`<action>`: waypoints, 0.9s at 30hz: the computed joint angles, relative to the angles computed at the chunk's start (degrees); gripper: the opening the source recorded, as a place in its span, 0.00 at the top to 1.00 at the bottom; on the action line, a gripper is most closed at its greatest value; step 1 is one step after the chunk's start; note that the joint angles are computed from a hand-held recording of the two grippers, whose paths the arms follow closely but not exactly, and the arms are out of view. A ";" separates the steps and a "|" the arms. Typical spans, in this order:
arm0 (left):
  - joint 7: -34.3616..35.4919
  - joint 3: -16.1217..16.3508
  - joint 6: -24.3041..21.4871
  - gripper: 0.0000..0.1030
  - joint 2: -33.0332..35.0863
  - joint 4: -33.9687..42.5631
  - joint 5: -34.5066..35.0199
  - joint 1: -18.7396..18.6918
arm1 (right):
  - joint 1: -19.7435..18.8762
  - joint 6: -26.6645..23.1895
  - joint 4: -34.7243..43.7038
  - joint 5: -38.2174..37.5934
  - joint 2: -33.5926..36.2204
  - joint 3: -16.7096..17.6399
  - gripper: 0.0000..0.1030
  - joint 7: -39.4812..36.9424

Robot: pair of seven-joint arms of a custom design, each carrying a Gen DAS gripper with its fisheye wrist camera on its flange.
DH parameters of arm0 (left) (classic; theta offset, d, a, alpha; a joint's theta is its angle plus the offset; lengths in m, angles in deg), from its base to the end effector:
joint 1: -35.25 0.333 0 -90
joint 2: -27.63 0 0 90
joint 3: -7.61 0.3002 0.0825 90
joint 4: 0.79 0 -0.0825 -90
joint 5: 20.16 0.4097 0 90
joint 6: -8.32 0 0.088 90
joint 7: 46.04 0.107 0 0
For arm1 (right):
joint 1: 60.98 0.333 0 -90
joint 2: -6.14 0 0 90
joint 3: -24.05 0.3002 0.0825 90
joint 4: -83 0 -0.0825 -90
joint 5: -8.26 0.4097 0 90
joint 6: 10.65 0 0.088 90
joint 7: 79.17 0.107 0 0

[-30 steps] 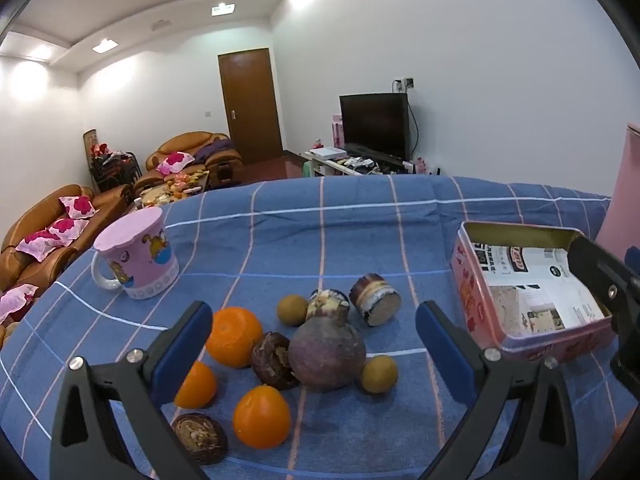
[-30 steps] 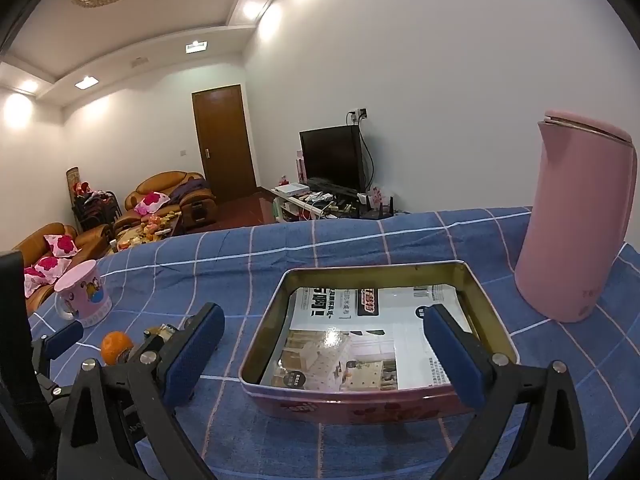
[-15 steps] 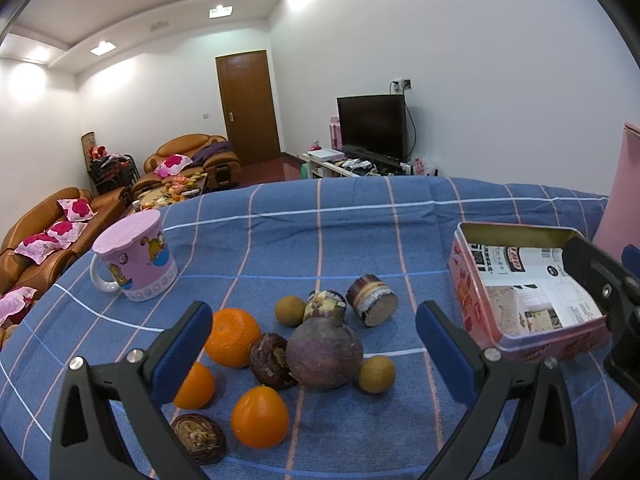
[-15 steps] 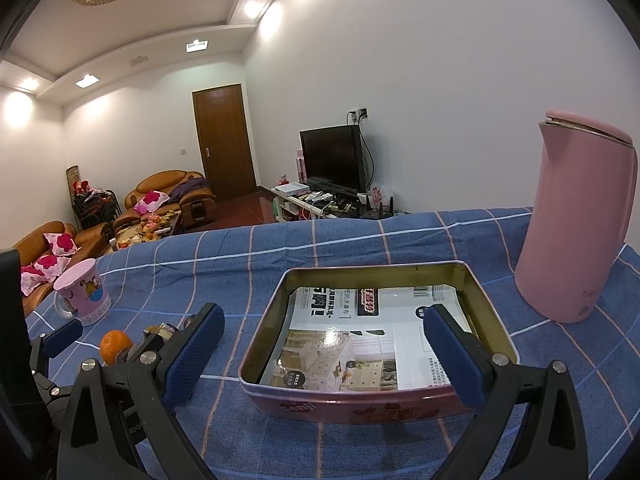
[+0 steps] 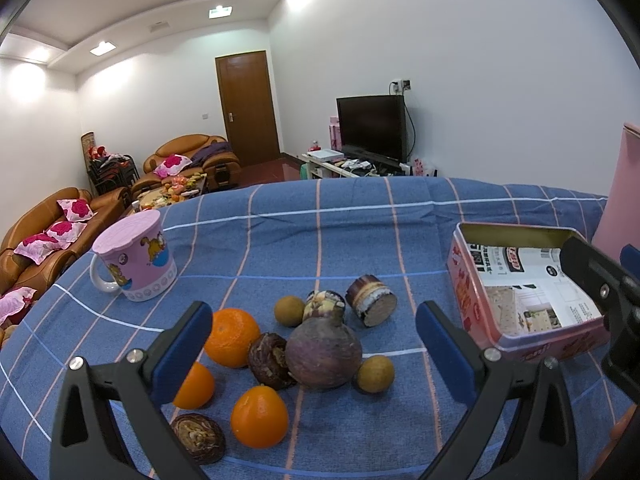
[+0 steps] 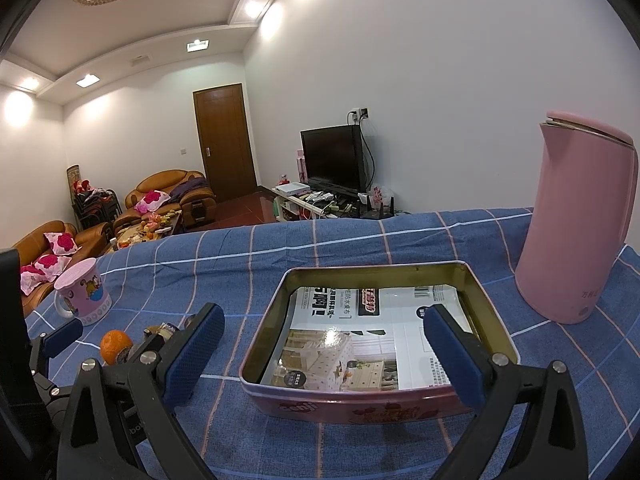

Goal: Organize fruits

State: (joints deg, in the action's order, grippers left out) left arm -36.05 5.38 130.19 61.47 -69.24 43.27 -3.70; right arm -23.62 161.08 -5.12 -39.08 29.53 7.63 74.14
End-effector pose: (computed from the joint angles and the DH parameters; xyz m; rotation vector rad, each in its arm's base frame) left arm 0.6166 -0.4756 0.4818 -1.6978 1.3493 -0.6728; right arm 0.6499 0.3442 0.5079 -1.5641 1.4036 -0.7784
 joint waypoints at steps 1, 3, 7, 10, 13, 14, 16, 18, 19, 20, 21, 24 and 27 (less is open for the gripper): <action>0.02 -0.01 -0.05 0.00 0.02 0.05 -0.03 -0.04 | -0.05 0.07 0.02 0.06 0.06 0.02 0.02 -0.10; -0.05 0.02 0.03 0.00 -0.01 -0.02 -0.01 -0.01 | 0.14 0.02 0.01 -0.06 0.03 -0.19 0.02 0.01; -0.02 0.01 -0.04 0.00 0.16 0.30 -0.11 -0.09 | 0.06 0.07 0.04 0.27 0.10 -0.13 0.02 -0.27; 0.01 0.06 0.01 0.00 0.10 0.25 -0.07 -0.15 | 0.23 0.13 0.04 0.17 0.11 -0.33 0.02 -0.14; -0.19 0.10 0.14 0.00 0.12 0.27 0.09 -0.15 | 0.43 0.16 0.13 -0.20 0.18 -0.63 0.02 0.21; 0.09 0.03 0.13 0.00 0.29 0.54 -0.09 -0.07 | 0.19 0.23 0.11 0.05 0.17 -0.35 0.02 -0.14; 0.18 0.07 0.19 0.00 0.34 0.65 -0.18 -0.08 | -0.51 0.56 0.15 1.15 0.30 0.47 0.02 -1.60; 0.23 0.13 0.19 0.00 0.48 0.88 -0.25 -0.14 | -0.48 0.56 0.31 1.79 0.46 0.47 0.02 -2.57; 0.22 0.16 0.18 0.00 0.43 0.80 -0.30 -0.15 | -0.30 0.61 0.37 1.88 0.55 0.25 0.02 -2.78; 0.20 0.18 0.07 0.00 0.50 0.92 -0.35 -0.18 | -0.09 0.69 0.44 1.97 0.62 0.03 0.02 -2.90; 0.08 0.22 0.17 0.00 0.33 0.63 -0.28 -0.20 | -0.08 0.90 0.41 2.25 0.64 -0.04 0.02 -3.15; -0.14 0.20 -0.07 0.00 0.51 1.01 -0.58 -0.23 | 0.12 1.24 0.20 3.08 0.65 -0.35 0.02 -3.64; -0.81 0.18 -0.05 0.00 0.20 0.51 -0.74 -0.13 | 0.74 1.49 0.08 3.54 0.63 -1.08 0.02 -3.71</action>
State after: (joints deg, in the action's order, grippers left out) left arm -36.86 5.56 130.14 61.67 -68.73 42.53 -3.83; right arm -22.88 162.57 -5.04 -35.54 30.16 6.55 70.43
